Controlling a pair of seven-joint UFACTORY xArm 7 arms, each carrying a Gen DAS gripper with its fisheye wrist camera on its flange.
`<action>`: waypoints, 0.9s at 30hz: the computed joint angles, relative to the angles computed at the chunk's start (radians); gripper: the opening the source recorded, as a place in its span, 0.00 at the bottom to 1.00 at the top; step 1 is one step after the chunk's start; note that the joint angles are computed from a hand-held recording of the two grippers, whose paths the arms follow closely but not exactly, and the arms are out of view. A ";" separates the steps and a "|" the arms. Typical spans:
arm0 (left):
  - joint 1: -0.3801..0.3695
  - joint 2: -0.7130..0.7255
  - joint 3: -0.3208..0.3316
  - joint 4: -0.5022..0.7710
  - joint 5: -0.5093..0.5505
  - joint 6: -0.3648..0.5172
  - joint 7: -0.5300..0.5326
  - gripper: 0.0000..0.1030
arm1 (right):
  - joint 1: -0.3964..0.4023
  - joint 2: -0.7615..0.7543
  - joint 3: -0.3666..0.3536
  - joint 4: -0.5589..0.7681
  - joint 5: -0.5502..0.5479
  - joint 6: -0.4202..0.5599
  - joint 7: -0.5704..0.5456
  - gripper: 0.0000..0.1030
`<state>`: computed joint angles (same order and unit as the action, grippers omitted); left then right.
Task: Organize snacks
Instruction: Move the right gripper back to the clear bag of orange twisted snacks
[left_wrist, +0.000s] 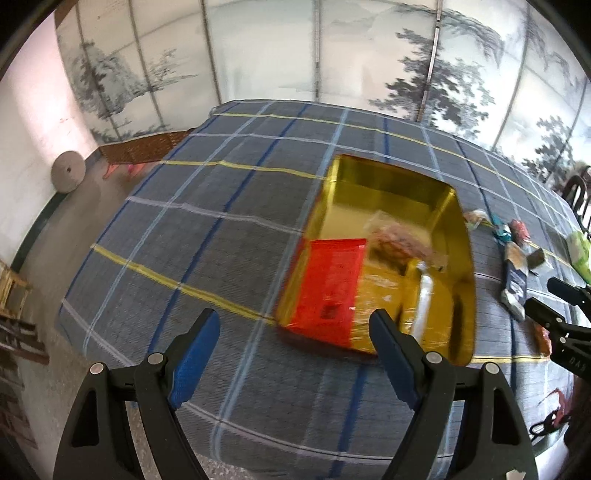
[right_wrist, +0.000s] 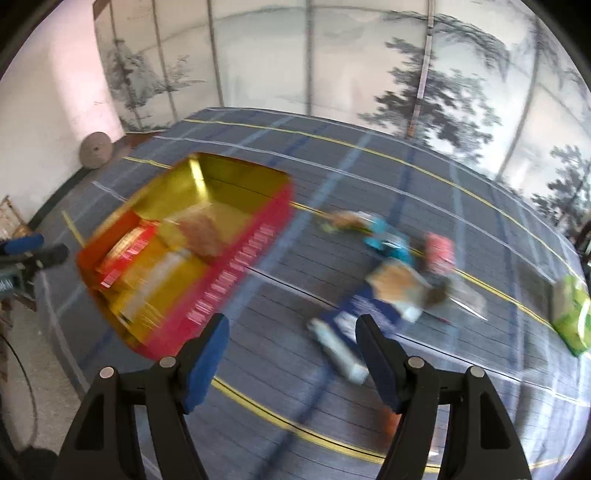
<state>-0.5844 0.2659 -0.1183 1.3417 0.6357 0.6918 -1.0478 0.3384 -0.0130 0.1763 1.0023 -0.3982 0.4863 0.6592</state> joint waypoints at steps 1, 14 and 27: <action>-0.004 0.014 -0.005 0.018 -0.003 0.005 0.009 0.78 | -0.008 -0.022 -0.008 -0.029 0.004 0.000 -0.009 0.71; -0.101 0.161 0.005 0.205 -0.053 0.016 0.125 0.78 | -0.088 -0.144 -0.030 -0.264 0.150 -0.064 -0.145 0.70; -0.200 0.312 0.032 0.416 -0.121 0.065 0.253 0.78 | -0.124 -0.125 -0.021 -0.311 0.141 -0.159 -0.156 0.64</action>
<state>-0.7849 0.5780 -0.0861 1.7577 0.5143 0.7572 -0.7943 0.2146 -0.1378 0.1557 0.6912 -0.2574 0.3273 0.5037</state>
